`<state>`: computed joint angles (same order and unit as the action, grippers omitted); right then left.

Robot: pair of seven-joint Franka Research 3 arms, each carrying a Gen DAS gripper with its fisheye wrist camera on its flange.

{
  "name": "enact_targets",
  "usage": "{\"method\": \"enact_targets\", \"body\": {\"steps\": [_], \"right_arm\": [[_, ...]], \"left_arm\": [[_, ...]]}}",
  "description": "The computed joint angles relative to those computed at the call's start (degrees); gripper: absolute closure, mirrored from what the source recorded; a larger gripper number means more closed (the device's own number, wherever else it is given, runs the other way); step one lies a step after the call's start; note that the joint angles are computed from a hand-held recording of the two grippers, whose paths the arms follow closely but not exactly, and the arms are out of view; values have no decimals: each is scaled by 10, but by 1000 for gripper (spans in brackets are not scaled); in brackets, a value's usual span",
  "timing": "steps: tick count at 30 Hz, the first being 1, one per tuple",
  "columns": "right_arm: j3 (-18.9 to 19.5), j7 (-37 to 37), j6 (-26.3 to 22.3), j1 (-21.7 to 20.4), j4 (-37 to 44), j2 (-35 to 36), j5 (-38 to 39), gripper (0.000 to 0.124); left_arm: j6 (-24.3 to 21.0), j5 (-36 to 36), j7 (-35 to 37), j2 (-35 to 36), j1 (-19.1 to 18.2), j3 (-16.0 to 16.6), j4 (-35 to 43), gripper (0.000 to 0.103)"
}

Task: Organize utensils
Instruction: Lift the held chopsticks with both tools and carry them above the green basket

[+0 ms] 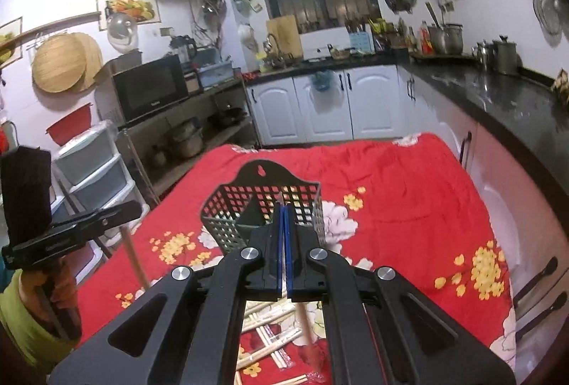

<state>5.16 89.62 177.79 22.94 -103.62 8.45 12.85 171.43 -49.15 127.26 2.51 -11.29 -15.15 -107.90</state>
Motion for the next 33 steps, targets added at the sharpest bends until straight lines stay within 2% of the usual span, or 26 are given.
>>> {"method": "enact_targets", "body": {"steps": [6, 13, 18, 25, 30, 33], "right_arm": [[18, -39, 21, -10, 8, -8, 26, 123], [51, -119, 20, -28, 48, 2, 85, 123], [32, -119, 13, -6, 85, 20, 68, 123], [3, -89, -7, 14, 173, 70, 25, 123], [29, -108, -25, -8, 250, 114, 45, 123], [11, -92, -30, 7, 291, 139, 34, 123]], "left_arm": [[2, 38, -19, 15, 1, -5, 37, 102], [23, 61, -31, 28, 16, -20, 69, 102], [39, 60, -25, 39, 30, -35, 95, 102], [60, 146, -105, 65, 46, -39, 133, 102], [61, 217, -178, 93, 55, -39, 170, 102], [62, 257, -217, 110, 59, -39, 191, 102]]}}
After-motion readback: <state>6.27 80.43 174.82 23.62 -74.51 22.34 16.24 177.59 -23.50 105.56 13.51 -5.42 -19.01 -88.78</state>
